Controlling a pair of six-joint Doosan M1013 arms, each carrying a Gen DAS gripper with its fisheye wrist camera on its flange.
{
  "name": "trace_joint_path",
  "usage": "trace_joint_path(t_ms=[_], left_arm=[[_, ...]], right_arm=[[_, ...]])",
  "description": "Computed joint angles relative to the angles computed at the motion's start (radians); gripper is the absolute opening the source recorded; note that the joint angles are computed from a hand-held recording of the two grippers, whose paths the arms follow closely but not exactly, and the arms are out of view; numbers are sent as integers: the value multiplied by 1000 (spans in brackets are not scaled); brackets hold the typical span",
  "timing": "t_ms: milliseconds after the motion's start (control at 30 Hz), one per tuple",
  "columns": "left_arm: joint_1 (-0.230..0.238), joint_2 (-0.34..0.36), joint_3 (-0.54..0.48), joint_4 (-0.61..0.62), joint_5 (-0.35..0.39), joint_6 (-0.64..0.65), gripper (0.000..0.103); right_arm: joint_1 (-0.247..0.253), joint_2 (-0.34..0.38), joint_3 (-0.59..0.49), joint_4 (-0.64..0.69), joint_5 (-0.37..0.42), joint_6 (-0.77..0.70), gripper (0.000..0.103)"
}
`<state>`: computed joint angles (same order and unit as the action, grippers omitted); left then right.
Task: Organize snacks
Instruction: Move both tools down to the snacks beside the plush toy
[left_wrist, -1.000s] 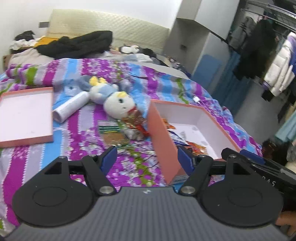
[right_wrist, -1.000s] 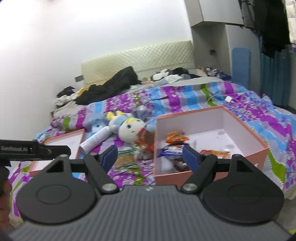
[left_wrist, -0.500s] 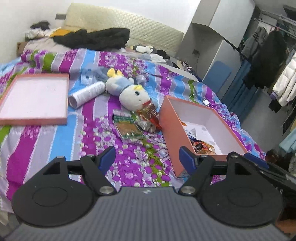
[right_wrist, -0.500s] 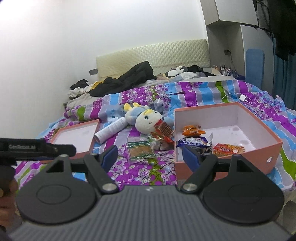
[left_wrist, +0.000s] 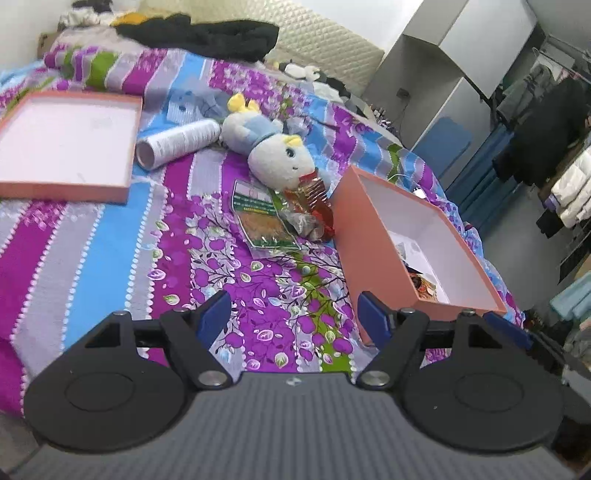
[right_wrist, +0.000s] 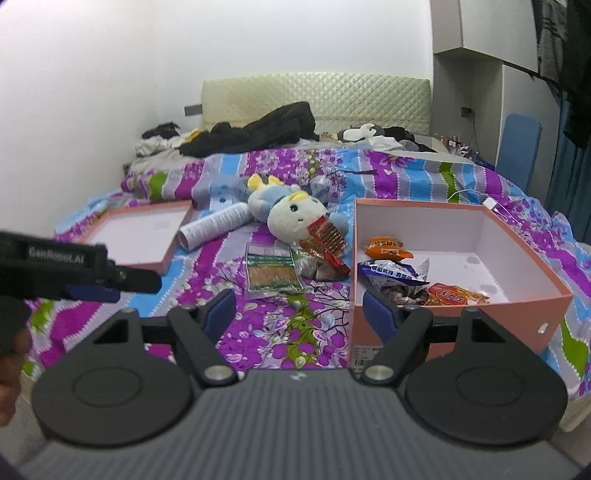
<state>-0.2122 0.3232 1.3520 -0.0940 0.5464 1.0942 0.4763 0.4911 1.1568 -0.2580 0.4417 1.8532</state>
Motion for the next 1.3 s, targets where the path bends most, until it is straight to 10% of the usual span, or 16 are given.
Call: trace_joint_path(t_ms=[633,1067,1300], left_arm=[[129,320,-305,-473,124,287,77],[177,430,-371,-819,134,278,63],[171,456,-404,-793,135,241,62]], right_arm=[[29,252,-229,-406,-43,312,70],[11,378,-408,-310,-12,289,70],[4,470,-572,-182,101,195,70]])
